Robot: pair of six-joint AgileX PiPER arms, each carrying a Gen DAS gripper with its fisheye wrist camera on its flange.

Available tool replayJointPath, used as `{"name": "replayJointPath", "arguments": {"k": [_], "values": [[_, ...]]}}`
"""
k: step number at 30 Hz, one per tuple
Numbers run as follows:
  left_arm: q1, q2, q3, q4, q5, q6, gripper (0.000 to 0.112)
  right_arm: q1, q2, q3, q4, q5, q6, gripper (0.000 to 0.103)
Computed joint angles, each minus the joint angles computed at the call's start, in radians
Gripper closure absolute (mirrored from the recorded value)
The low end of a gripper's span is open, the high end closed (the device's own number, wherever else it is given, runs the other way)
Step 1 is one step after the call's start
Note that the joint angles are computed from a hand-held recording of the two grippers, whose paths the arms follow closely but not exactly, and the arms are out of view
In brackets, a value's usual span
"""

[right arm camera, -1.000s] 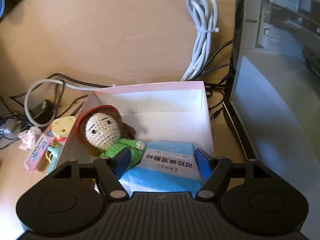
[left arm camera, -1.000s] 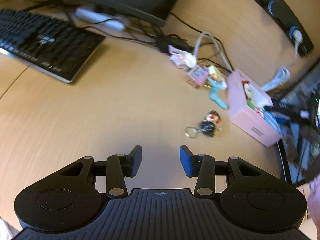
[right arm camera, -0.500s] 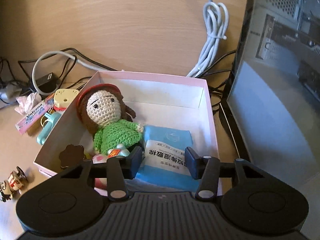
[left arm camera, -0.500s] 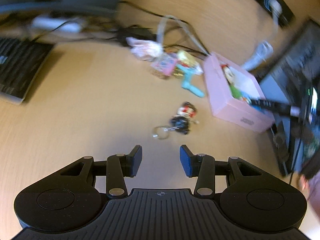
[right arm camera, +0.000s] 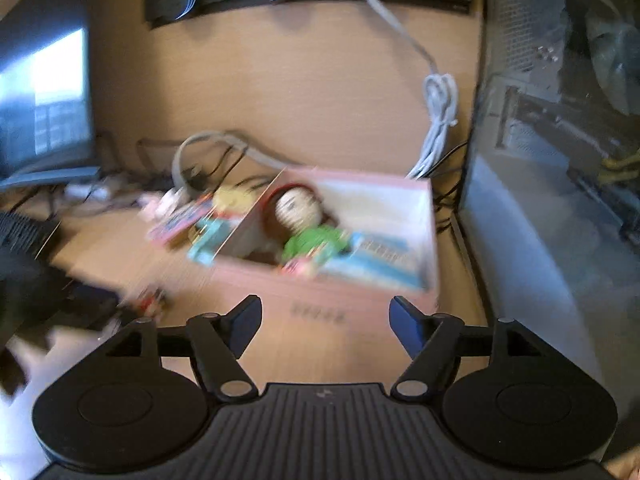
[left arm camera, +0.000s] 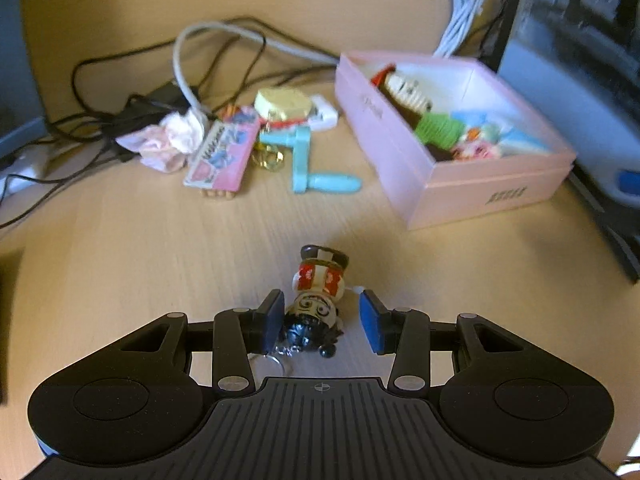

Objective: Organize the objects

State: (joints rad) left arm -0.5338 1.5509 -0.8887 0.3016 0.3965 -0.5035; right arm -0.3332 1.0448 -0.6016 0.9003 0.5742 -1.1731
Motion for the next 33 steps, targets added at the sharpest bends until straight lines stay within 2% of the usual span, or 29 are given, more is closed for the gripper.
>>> {"name": "replayJointPath", "arguments": {"k": [3, 4, 5, 8, 11, 13, 16, 18, 20, 23, 24, 26, 29, 33], "values": [[-0.008, 0.046, -0.026, 0.060, 0.016, -0.069, 0.067, 0.060, -0.049, 0.070, -0.044, -0.043, 0.010, 0.031], [-0.016, 0.044, -0.022, 0.109, 0.015, -0.123, 0.076, 0.086, -0.069, 0.086, -0.079, -0.057, 0.040, 0.031], [-0.019, 0.039, -0.020, 0.127, 0.024, -0.152, 0.075, 0.126, -0.074, 0.096, -0.112, -0.086, 0.081, 0.031], [0.013, -0.011, 0.021, 0.033, 0.017, -0.119, 0.076, 0.242, -0.051, 0.086, -0.183, -0.151, 0.195, 0.031], [0.055, -0.103, 0.105, -0.019, 0.009, -0.101, 0.076, 0.395, 0.024, 0.020, -0.279, -0.236, 0.359, 0.031], [0.106, -0.181, 0.175, -0.107, 0.002, -0.028, 0.076, 0.476, 0.111, -0.053, -0.332, -0.278, 0.462, 0.031], [0.205, -0.306, 0.277, -0.273, 0.016, 0.136, 0.076, 0.573, 0.320, -0.246, -0.461, -0.284, 0.700, 0.030], [0.294, -0.380, 0.323, -0.406, 0.044, 0.289, 0.076, 0.616, 0.476, -0.402, -0.602, -0.266, 0.900, 0.031], [0.396, -0.443, 0.358, -0.531, 0.083, 0.444, 0.076, 0.644, 0.637, -0.591, -0.754, -0.204, 1.100, 0.031], [0.527, -0.508, 0.389, -0.645, 0.141, 0.603, 0.076, 0.685, 0.847, -0.858, -1.014, -0.126, 1.382, 0.032], [0.571, -0.523, 0.398, -0.679, 0.159, 0.656, 0.076, 0.697, 0.903, -0.927, -1.112, -0.111, 1.473, 0.034], [0.663, -0.546, 0.411, -0.762, 0.200, 0.774, 0.076, 0.713, 1.021, -1.078, -1.266, -0.058, 1.616, 0.054], [0.784, -0.555, 0.417, -0.867, 0.261, 0.934, 0.076, 0.705, 1.184, -1.329, -1.231, 0.108, 1.637, 0.060], [0.844, -0.524, 0.413, -0.955, 0.281, 1.077, 0.076, 0.730, 1.220, -1.375, -1.251, 0.152, 1.582, 0.060]]}}
